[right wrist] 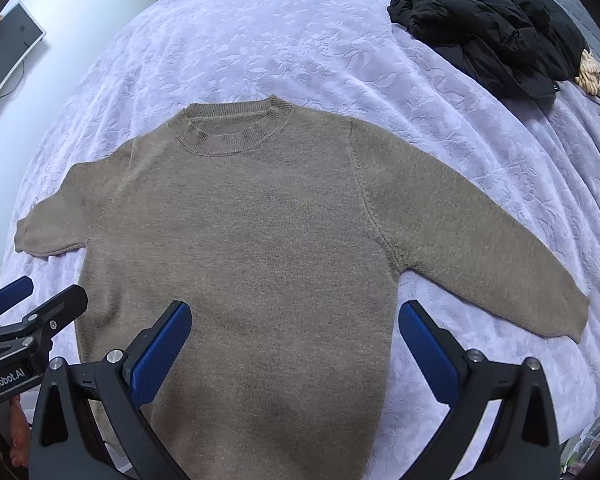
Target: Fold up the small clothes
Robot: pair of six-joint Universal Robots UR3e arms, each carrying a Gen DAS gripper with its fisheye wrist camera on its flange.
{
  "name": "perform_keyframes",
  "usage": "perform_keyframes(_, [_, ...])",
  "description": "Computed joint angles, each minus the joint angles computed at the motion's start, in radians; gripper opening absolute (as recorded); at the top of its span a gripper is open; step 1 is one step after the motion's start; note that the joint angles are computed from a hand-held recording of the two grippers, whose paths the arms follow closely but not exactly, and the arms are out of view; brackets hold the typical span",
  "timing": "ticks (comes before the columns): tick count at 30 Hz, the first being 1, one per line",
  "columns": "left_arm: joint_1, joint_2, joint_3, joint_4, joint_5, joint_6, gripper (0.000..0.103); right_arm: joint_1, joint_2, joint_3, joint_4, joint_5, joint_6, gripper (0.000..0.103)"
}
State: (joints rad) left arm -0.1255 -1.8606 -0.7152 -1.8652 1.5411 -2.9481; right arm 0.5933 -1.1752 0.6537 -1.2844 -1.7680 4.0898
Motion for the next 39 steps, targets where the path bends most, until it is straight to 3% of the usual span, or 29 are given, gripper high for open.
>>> perform_keyframes(39, [0.043,-0.038,-0.019,0.016,0.015,0.071,0.103,0.005,0.259,-0.409,0.26,0.01,0.03,0.103])
